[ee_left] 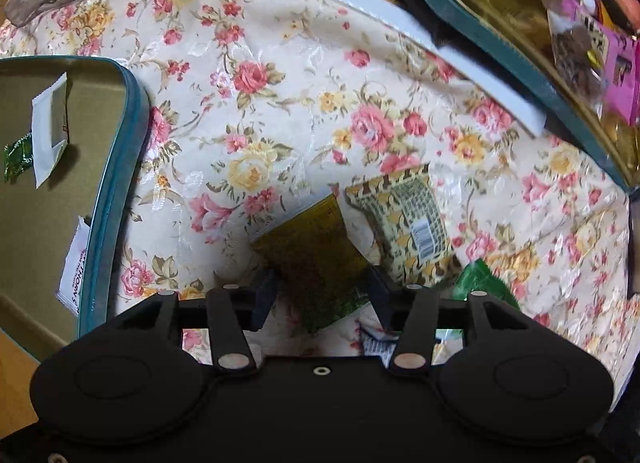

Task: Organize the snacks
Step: 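Lift the yellow packet off the tablecloth with the left tool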

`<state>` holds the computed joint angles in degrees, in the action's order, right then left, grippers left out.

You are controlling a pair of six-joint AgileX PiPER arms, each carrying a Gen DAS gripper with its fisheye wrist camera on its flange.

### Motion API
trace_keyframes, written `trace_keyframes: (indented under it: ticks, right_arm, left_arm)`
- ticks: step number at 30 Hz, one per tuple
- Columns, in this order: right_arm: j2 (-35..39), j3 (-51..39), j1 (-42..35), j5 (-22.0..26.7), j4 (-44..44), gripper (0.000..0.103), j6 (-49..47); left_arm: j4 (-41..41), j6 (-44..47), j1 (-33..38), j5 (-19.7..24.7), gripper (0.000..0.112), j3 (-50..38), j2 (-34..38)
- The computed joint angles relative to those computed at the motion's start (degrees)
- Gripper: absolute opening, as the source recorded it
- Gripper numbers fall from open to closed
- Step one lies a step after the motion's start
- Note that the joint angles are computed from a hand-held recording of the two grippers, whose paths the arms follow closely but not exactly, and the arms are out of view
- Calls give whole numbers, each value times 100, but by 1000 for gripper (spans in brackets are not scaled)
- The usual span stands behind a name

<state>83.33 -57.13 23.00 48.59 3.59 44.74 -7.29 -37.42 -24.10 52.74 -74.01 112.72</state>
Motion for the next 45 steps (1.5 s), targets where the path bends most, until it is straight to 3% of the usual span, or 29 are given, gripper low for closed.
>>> trace_keyframes:
  ticks: [3,6,11,17,23,30,39,45]
  right_arm:
    - [18,-32,9,85,-11,49,3]
    - [92,-107,126,146,-138,48,87]
    - [315,-244,273,233,-210,48,174]
    - [449,-345,328,207,-221,48,180]
    - [543,-381,350,155,-315,48,230]
    - [521,-297,211,109,-198,48,94]
    - [439,-187,141,109,-158,48,26]
    - [483,-178,38,92,-121,48,57]
  left_arm:
    - [-344,464,184,200,52,20,61]
    - [-43,603,105,613,52,-127,137]
    - [86,669,205,640,48,59,-96]
    - [-665,795,832,-369,48,746,-875]
    - [81,-149,461,-560,48,728,-763]
    - [180,-368,335,-667,48,750,-566]
    - [508,-571,14,-169,55,262,-52]
    - [272,-200,-1,-3,45,173,-71]
